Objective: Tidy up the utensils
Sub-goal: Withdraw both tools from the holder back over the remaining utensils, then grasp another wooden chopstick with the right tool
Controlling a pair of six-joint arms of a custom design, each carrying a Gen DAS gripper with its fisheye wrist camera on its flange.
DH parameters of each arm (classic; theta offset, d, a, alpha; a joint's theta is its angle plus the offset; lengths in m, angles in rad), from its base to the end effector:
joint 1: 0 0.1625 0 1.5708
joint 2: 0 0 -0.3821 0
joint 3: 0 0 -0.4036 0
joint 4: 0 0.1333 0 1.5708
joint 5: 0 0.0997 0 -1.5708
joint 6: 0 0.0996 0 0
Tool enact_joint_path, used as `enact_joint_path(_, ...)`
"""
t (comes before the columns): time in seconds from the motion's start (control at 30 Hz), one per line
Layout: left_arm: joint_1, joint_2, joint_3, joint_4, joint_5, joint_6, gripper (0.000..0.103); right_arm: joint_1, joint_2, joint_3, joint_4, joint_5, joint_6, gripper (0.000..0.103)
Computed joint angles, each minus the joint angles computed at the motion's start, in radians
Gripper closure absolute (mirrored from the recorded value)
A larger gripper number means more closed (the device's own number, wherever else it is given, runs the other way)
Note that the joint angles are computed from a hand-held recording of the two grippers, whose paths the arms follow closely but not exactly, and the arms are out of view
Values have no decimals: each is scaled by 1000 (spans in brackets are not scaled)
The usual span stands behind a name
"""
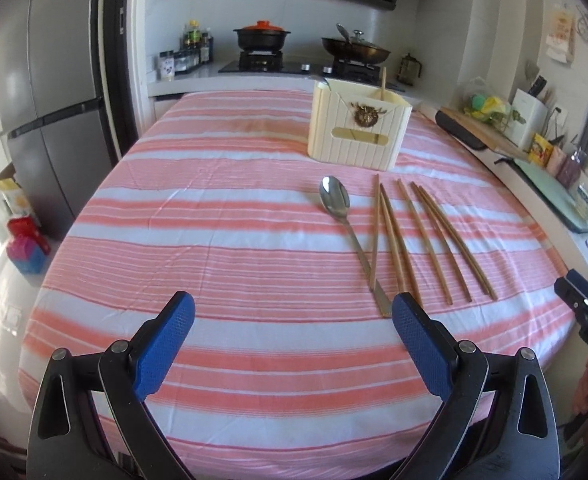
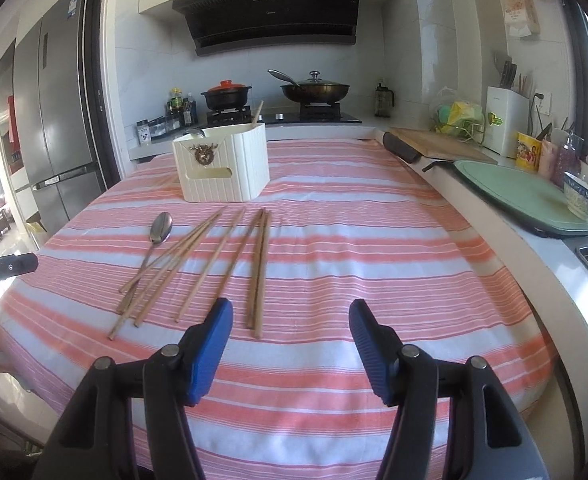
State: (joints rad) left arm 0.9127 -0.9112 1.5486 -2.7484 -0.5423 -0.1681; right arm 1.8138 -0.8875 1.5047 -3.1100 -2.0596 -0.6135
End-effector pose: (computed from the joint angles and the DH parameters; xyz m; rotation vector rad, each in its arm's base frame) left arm -0.2371 -0.6641 0.2315 0.1982 2.2007 -1.0487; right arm 0.2526 -0.6593 0.2515 0.7006 -2.2254 1.0240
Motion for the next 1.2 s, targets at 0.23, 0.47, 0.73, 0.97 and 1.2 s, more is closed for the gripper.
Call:
enact_joint_path(0.23, -4, 3, 10, 42, 15, -22, 4, 3, -25, 47, -18, -6, -1, 41)
enact_joint_path(0.47, -8, 26, -14, 44, 25, -1, 3, -3, -40, 60, -15, -15, 19, 41)
enact_joint_path(0.73, 28, 38, -48, 104, 21, -53, 3, -20, -46, 58, 22, -12, 42, 41)
enact_joint_path(0.97, 88, 91, -154, 214, -22, -89, 3, -23, -17, 8, 96, -19, 83, 41)
enact_joint_path(1.2, 113, 210, -318, 262, -14, 3, 3, -21, -2, -29, 147, -13, 107, 41)
